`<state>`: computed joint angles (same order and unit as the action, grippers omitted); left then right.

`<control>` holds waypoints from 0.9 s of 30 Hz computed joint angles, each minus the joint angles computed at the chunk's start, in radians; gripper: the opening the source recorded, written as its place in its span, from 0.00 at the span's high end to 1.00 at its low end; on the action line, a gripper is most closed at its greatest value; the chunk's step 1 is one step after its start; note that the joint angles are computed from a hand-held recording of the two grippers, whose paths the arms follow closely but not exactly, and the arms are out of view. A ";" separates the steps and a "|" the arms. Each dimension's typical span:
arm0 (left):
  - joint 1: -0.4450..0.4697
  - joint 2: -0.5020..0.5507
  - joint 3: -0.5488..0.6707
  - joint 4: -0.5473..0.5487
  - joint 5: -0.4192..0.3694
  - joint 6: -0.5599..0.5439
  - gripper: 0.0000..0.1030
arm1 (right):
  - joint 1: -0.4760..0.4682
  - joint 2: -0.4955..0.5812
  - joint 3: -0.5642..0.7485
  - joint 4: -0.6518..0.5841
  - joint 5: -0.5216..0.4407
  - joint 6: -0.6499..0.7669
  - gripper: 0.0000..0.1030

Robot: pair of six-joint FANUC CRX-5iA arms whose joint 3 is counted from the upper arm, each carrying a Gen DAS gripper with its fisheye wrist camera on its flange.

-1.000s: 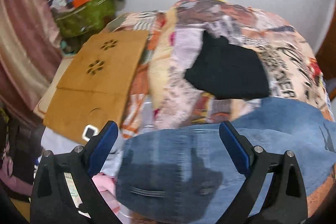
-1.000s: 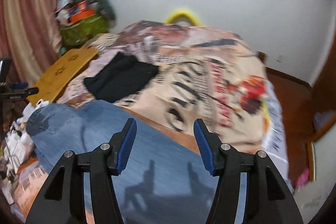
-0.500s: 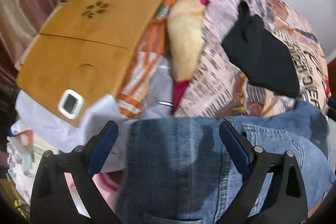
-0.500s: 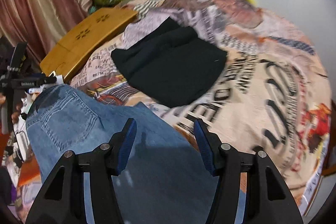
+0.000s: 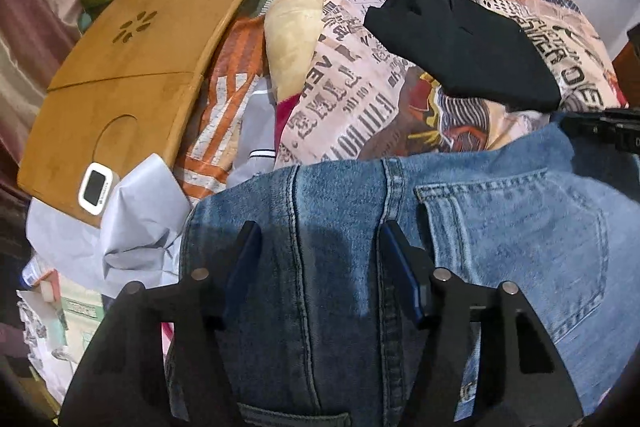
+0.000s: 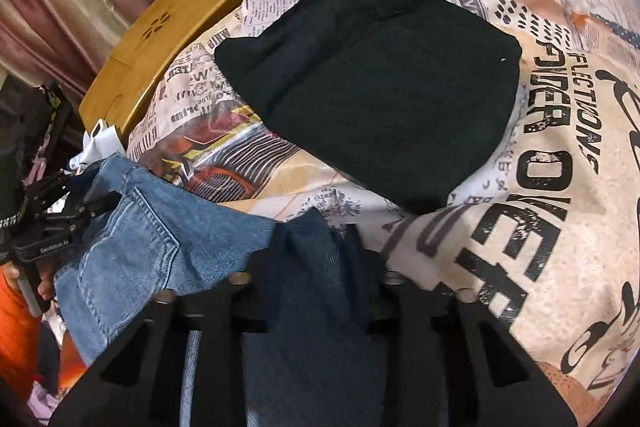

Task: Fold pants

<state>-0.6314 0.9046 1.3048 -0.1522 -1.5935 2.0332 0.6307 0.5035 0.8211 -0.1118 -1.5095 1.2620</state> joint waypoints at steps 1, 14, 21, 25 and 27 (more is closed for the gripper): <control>-0.006 -0.002 0.000 -0.016 -0.004 -0.001 0.41 | 0.015 -0.008 -0.017 0.030 0.014 0.015 0.89; -0.043 -0.098 -0.153 -0.135 -0.034 0.039 0.48 | 0.088 -0.056 -0.117 0.229 0.121 0.021 0.96; -0.044 -0.183 -0.232 -0.113 0.029 0.125 0.31 | 0.127 -0.140 -0.170 0.303 0.120 -0.018 0.87; -0.083 -0.234 -0.261 -0.200 0.042 0.157 0.09 | 0.151 -0.224 -0.249 0.306 0.150 -0.048 0.62; -0.092 -0.247 -0.267 -0.213 0.030 0.161 0.08 | 0.170 -0.267 -0.297 0.308 0.162 -0.056 0.58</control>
<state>-0.7232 0.6574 1.0383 -0.3650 -1.5638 2.1942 0.8004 0.2366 0.5238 0.1964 -1.3480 1.2060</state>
